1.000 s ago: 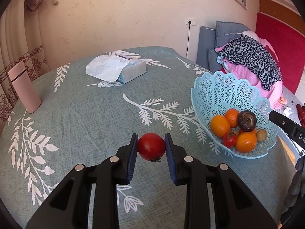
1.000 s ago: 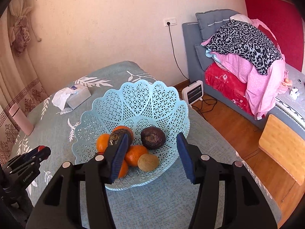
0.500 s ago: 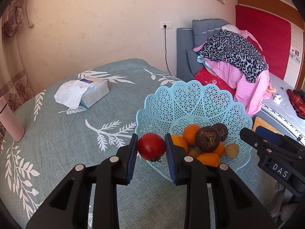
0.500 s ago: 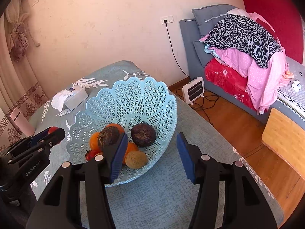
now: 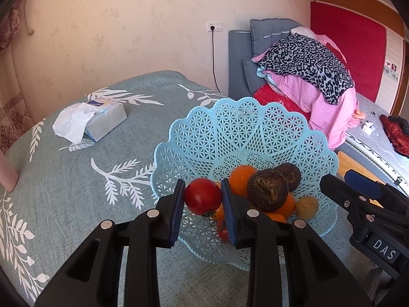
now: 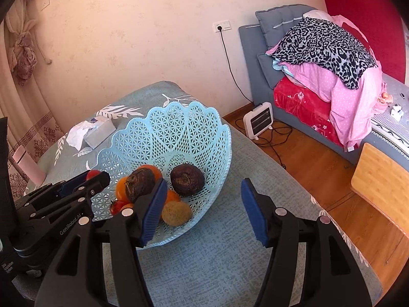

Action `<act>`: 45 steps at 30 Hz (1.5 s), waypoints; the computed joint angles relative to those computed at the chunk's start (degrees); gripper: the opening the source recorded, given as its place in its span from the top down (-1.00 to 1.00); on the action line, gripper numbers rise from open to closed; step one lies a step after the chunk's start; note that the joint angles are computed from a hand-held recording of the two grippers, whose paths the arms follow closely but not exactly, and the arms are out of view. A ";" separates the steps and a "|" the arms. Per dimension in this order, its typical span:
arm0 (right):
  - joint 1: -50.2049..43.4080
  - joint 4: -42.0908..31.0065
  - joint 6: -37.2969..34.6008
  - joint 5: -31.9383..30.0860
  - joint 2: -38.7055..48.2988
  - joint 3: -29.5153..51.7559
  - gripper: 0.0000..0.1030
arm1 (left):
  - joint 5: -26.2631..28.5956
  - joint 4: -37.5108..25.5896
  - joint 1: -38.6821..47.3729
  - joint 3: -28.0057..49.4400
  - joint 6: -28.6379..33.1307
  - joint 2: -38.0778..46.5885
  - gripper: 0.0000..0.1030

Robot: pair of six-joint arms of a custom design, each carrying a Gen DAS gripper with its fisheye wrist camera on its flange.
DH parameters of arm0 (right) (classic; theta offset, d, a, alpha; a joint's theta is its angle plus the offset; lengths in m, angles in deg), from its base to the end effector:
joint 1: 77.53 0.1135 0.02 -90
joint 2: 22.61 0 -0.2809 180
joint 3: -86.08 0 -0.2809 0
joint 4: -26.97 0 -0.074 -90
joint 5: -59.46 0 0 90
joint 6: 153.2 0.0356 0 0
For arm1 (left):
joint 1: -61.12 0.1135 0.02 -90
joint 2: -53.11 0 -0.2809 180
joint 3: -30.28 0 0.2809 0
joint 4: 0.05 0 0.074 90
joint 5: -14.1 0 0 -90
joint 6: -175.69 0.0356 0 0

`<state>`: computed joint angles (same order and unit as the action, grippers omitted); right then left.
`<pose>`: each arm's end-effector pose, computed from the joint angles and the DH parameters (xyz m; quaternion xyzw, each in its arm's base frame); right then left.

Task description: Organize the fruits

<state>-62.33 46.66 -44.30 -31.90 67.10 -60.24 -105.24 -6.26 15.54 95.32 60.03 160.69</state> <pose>0.2544 0.0700 0.0965 0.0235 0.8920 0.1425 0.4284 0.2792 -0.2600 0.1124 0.0687 0.9072 -0.0058 0.4151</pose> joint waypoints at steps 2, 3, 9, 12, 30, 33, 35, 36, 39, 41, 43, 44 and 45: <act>-0.01 0.01 0.00 -0.02 0.03 0.01 -0.20 | 0.78 0.07 0.30 0.21 -0.20 0.53 0.44; -0.04 -0.07 -0.05 -0.08 -0.03 -0.01 -0.20 | 1.21 0.16 0.46 0.25 -0.27 0.73 0.44; 0.72 0.38 -0.09 0.71 0.54 -0.04 -0.20 | 3.03 1.11 0.97 0.55 -0.67 2.18 0.44; 0.90 0.62 -0.11 0.98 0.74 -0.11 -0.20 | 3.41 1.66 1.08 0.47 -0.73 2.52 0.43; 2.90 0.04 -0.12 3.45 -1.54 -1.73 -0.61 | -3.58 3.47 -0.45 -5.74 -1.02 -3.84 -0.75; 3.78 -0.86 -0.45 3.90 -2.06 -1.95 -0.69 | -5.89 2.99 -1.09 -7.02 -0.77 -4.99 -0.78; 4.66 -1.24 -0.64 4.61 -2.44 -2.20 -0.74 | -8.61 1.85 -1.80 -7.62 -1.15 -5.58 -0.81; 5.22 -1.47 -0.77 5.20 -2.63 -2.31 -0.74 | -10.01 1.38 -2.11 -7.93 -1.29 -5.83 -0.81; 7.36 -1.85 -0.75 7.20 -2.77 -2.42 -0.75 | -12.11 0.79 -2.36 -9.42 -1.65 -7.15 -0.81; 8.93 -2.16 -0.66 8.58 -2.86 -2.37 -0.82 | -11.66 1.09 -2.13 -10.97 -2.31 -8.64 -0.81; 10.46 -2.24 -0.68 10.01 -2.82 -2.26 -0.85 | -11.59 1.07 -1.97 -12.00 -2.91 -9.75 -0.84; 11.22 -2.58 -0.72 10.80 -2.86 -2.05 -0.85 | -11.69 1.31 -1.89 -12.54 -3.05 -10.22 -0.90; 11.93 -2.77 -0.78 11.50 -2.84 -1.89 -0.85 | -11.94 1.64 -1.90 -13.06 -3.18 -10.64 -0.90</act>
